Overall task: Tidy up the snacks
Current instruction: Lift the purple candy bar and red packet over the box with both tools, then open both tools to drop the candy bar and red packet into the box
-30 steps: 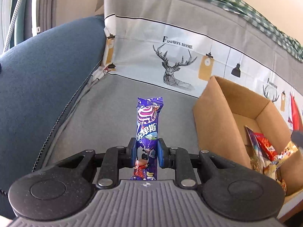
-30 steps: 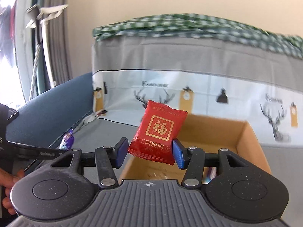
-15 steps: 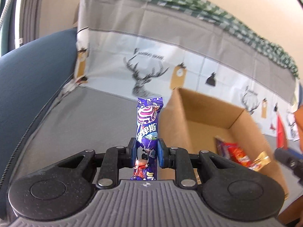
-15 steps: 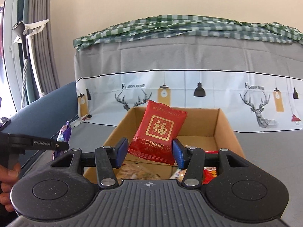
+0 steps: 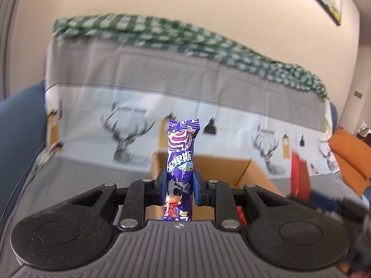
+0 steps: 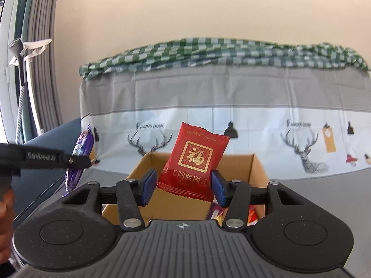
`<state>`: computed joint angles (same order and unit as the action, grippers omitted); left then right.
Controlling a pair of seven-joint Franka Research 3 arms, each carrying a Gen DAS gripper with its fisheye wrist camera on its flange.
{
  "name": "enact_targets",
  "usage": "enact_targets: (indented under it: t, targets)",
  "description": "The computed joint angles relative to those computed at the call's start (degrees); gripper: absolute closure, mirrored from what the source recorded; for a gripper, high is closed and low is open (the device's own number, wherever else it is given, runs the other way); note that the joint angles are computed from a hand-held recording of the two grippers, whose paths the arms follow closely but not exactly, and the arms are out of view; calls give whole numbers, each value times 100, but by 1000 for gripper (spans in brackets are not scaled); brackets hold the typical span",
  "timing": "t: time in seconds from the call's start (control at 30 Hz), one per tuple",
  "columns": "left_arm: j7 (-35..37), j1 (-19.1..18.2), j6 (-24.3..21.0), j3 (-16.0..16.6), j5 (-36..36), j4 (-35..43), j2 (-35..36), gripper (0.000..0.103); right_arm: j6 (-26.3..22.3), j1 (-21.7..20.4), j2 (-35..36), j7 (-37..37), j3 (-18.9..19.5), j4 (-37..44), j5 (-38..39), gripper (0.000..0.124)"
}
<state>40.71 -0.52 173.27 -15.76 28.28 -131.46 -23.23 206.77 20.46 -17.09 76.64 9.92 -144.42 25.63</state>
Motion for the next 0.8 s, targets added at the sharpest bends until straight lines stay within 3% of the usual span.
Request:
enact_targets:
  t: [0.13, 0.23, 0.27, 0.37, 0.4, 0.5, 0.6, 0.8]
  targets:
    - [-180, 259, 303, -306, 300, 631, 494, 79, 256, -174, 37, -225, 239, 3, 379, 71]
    - [-390, 532, 782, -568, 674, 583, 582, 79, 379, -270, 74, -589, 424, 40, 780, 71]
    - [-357, 471, 871, -534, 731, 486, 590, 79, 412, -279, 91, -711, 457, 54, 893, 71]
    - [251, -451, 537, 92, 143, 399, 757, 79, 416, -272, 149, -1096, 529, 140, 1237, 71]
    - [389, -579, 581, 192, -11, 400, 815, 79, 419, -247, 172, -1173, 511, 165, 1286, 71]
    - [214, -120, 782, -196, 311, 534, 933, 79, 492, -159, 240, -1308, 439, 237, 1383, 71]
    - [78, 84, 918, -363, 427, 641, 1038, 79, 575, -97, 314, -1394, 409, 332, 1577, 71]
    - [-43, 78, 1006, -422, 456, 777, 1187, 79, 715, 16, 436, -1695, 399, 489, 2045, 70]
